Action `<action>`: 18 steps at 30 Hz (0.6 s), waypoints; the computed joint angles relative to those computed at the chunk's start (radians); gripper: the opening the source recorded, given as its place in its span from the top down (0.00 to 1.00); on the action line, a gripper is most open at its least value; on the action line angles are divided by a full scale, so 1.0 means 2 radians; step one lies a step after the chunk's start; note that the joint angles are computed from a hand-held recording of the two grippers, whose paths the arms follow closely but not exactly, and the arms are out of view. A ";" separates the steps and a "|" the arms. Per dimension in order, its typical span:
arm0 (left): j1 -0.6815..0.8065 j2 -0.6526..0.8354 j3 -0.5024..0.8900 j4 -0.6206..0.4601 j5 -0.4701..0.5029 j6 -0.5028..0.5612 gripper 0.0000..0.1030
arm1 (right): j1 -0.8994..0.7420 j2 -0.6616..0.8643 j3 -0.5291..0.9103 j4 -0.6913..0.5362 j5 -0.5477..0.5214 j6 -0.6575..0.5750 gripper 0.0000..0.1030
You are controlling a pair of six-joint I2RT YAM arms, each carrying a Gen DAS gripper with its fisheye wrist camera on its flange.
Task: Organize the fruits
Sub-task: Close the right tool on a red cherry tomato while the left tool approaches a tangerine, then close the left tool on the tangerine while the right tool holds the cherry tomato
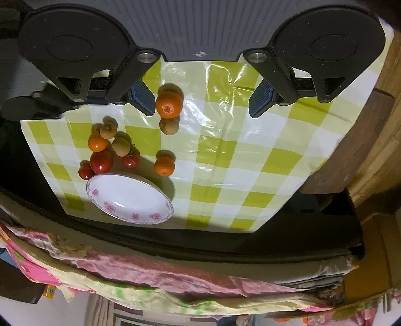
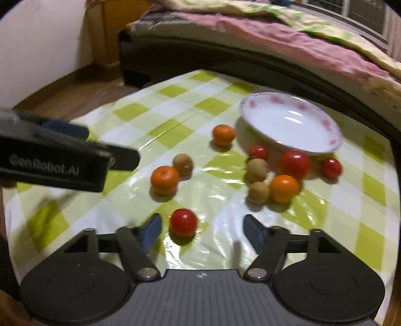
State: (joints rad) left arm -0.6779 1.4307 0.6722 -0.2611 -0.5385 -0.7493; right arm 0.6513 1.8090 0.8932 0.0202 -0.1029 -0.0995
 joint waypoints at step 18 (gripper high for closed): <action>0.020 0.102 0.053 0.039 0.052 0.057 0.40 | -0.031 0.002 0.012 -0.043 -0.022 -0.003 0.72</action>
